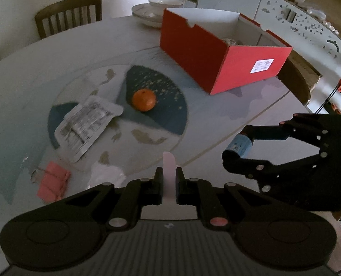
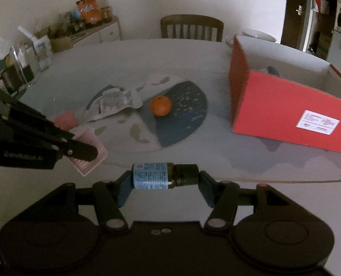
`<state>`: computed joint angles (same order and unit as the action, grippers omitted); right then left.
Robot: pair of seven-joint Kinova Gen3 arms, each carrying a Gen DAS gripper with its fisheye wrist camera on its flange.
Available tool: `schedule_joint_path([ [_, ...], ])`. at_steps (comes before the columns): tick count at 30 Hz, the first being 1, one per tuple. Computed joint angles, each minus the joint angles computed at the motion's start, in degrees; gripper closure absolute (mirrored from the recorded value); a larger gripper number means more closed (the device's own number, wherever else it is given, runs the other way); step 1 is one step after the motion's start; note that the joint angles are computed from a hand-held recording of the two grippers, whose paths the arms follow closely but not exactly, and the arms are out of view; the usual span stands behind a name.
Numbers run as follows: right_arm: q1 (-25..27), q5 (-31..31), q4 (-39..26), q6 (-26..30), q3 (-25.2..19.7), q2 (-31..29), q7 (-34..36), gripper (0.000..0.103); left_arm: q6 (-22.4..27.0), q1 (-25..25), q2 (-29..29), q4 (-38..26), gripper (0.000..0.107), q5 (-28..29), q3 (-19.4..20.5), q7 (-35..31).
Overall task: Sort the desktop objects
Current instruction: 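Carry the bottle and pink eraser up and over into the red box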
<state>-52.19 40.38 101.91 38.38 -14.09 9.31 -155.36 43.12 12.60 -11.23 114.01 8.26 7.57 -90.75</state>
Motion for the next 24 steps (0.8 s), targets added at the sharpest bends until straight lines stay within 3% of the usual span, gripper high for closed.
schedule_joint_path([
  [10,6.18,-4.46,1.55,-1.28,-0.69,-5.19,6.58,0.043,-0.32,2.13,2.47,-4.96,0.098,-4.98,4.26,6.20],
  [24,17.97,-15.80,2.21,-3.11,-0.83,-11.81,23.87,0.043,-0.21,7.89,8.90,-13.65,0.098,-15.25,7.51,18.18],
])
